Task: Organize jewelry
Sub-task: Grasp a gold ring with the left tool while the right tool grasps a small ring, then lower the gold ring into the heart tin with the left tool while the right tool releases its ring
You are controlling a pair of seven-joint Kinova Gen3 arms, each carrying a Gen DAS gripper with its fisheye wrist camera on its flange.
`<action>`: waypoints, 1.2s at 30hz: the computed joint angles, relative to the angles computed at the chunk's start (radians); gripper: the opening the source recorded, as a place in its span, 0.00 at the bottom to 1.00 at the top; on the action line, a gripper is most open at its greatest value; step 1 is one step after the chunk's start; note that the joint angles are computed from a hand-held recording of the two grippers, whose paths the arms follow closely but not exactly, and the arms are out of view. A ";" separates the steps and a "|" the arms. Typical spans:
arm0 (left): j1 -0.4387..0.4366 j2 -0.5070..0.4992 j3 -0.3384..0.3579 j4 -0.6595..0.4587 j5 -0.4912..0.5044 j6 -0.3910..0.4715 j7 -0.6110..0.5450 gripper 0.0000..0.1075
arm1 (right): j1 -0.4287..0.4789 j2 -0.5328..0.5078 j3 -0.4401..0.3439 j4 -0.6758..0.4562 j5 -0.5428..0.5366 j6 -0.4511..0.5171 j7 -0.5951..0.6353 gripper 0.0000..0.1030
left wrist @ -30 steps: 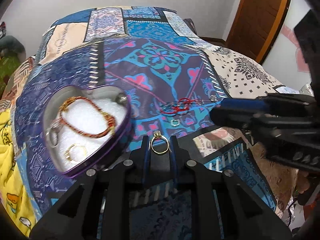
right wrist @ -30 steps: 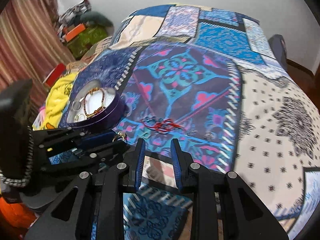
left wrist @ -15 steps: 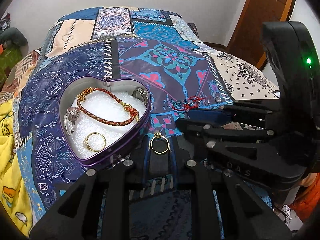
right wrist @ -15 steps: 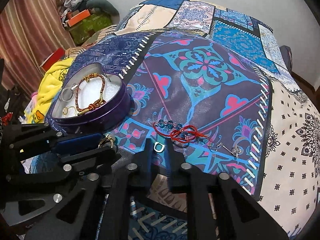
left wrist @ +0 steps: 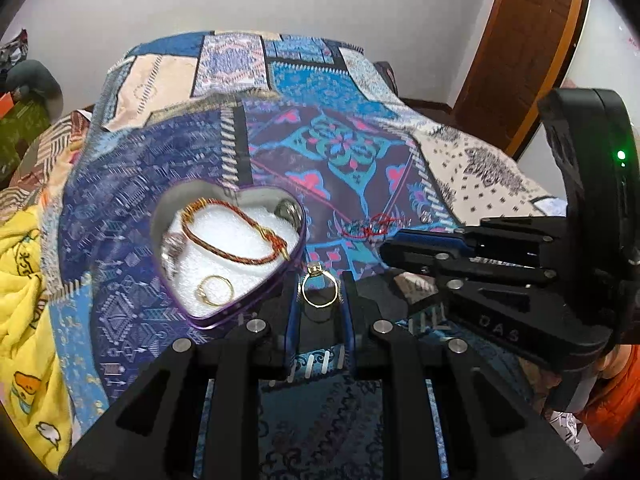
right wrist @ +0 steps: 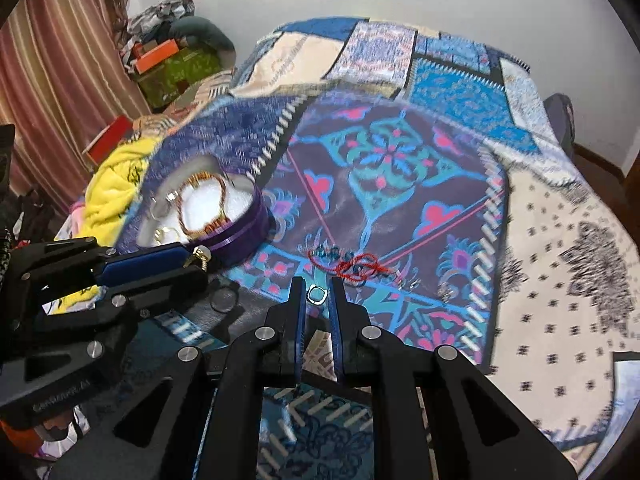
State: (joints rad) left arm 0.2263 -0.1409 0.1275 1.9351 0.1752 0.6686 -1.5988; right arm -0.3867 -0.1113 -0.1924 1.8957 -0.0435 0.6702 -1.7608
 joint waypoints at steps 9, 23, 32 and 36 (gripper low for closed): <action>-0.023 -0.087 -0.009 -0.017 -0.024 -0.001 0.027 0.17 | 0.001 -0.079 -0.058 -0.028 0.101 -0.010 -0.103 0.10; -0.071 -0.180 -0.063 -0.016 -0.033 -0.011 0.022 0.17 | -0.026 -0.093 -0.102 -0.070 0.128 -0.088 -0.142 0.10; -0.089 -0.161 -0.104 0.009 -0.003 -0.010 -0.013 0.17 | -0.066 -0.019 -0.082 -0.106 0.099 -0.112 -0.097 0.10; -0.084 -0.132 -0.112 0.018 0.025 -0.018 -0.045 0.17 | -0.083 0.027 -0.055 -0.122 0.052 -0.109 -0.051 0.10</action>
State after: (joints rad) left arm 0.1426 -0.2728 0.0160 1.9529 0.2004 0.6511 -1.6440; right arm -0.4695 -0.0843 -0.2474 1.7735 0.0080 0.5611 -1.8117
